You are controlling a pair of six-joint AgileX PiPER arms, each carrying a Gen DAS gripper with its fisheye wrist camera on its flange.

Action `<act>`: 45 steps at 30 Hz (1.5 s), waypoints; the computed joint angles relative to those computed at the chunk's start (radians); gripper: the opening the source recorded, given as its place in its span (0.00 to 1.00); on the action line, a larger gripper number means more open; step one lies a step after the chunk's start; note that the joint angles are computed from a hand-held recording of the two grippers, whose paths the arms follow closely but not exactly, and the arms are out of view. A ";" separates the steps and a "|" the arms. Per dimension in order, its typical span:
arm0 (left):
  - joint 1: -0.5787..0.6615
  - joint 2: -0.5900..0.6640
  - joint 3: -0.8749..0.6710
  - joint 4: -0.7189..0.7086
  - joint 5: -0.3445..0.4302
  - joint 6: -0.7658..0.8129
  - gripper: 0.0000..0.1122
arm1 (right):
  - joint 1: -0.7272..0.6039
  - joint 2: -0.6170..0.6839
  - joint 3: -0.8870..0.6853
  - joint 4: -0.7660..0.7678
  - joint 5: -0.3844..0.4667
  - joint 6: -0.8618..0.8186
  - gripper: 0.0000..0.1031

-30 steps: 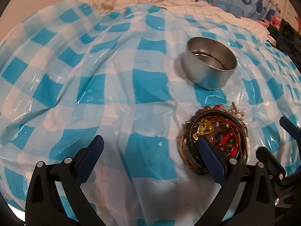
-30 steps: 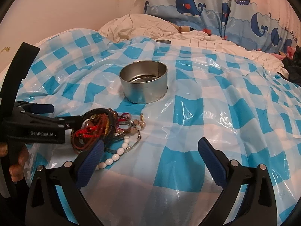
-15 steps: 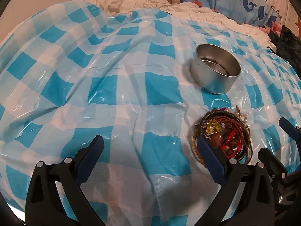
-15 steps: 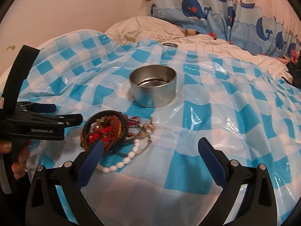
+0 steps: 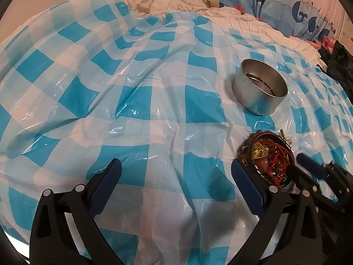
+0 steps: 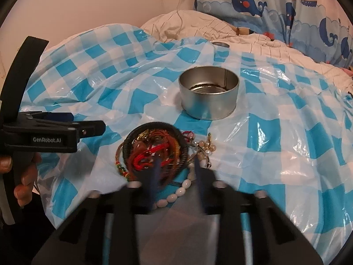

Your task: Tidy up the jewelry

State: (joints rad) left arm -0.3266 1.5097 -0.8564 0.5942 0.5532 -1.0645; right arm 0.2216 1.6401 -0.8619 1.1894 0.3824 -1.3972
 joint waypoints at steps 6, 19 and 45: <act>-0.006 0.009 -0.006 -0.010 -0.010 0.014 0.85 | -0.051 -0.007 -0.002 0.060 0.053 -0.035 0.03; -0.028 0.033 -0.030 -0.025 -0.019 0.035 0.85 | -0.220 -0.075 0.015 0.272 0.192 -0.156 0.00; -0.019 0.026 -0.025 -0.006 -0.013 0.004 0.85 | -0.026 -0.011 0.023 0.149 0.039 -0.186 0.02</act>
State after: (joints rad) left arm -0.3456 1.5357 -0.8813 0.5881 0.5397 -1.0600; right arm 0.1957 1.6290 -0.8388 1.3385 0.4213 -1.5828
